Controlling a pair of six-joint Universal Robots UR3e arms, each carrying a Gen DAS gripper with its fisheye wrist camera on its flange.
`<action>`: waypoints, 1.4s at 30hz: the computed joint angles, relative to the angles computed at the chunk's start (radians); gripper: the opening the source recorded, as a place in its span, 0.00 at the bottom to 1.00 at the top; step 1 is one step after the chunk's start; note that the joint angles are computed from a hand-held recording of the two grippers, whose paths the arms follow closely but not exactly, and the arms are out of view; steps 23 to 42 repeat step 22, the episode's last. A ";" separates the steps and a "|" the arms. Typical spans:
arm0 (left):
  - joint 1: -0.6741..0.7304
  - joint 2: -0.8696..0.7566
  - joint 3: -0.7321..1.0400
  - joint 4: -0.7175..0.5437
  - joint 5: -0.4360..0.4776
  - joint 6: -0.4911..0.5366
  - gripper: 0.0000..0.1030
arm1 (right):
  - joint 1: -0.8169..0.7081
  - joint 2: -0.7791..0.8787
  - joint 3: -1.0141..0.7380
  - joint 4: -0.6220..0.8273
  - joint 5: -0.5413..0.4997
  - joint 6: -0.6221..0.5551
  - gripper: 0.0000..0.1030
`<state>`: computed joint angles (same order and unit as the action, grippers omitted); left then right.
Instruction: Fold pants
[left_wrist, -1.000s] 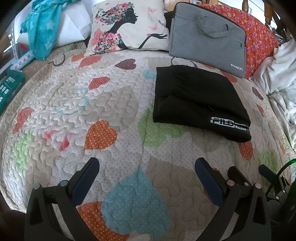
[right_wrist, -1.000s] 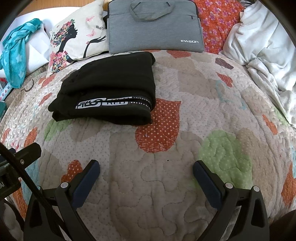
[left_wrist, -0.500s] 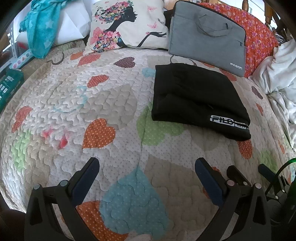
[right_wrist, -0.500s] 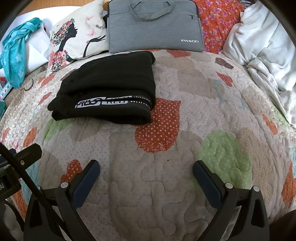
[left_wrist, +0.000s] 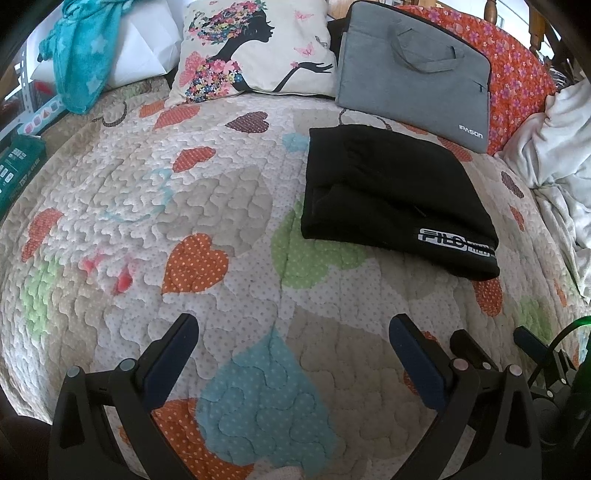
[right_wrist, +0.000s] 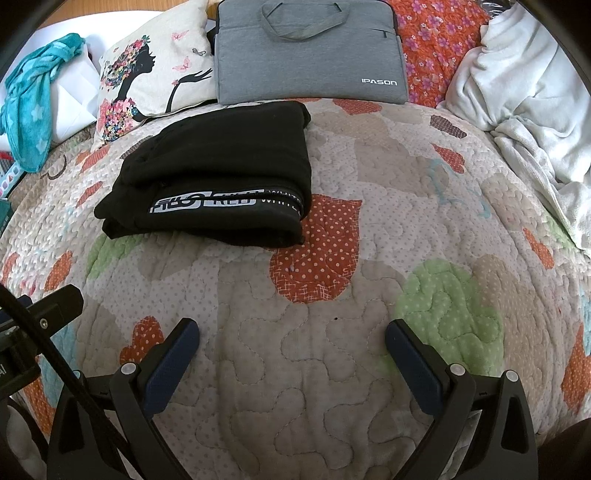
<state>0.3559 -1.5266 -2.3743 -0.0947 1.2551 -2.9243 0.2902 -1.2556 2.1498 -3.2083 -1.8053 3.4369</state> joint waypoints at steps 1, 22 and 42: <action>-0.001 -0.001 0.003 -0.003 0.001 -0.001 1.00 | 0.003 0.001 -0.002 0.001 -0.001 0.003 1.00; -0.005 0.014 -0.007 -0.020 -0.013 0.036 1.00 | 0.006 0.009 -0.009 -0.001 -0.010 -0.004 1.00; -0.005 0.014 -0.007 -0.020 -0.013 0.036 1.00 | 0.006 0.009 -0.009 -0.001 -0.010 -0.004 1.00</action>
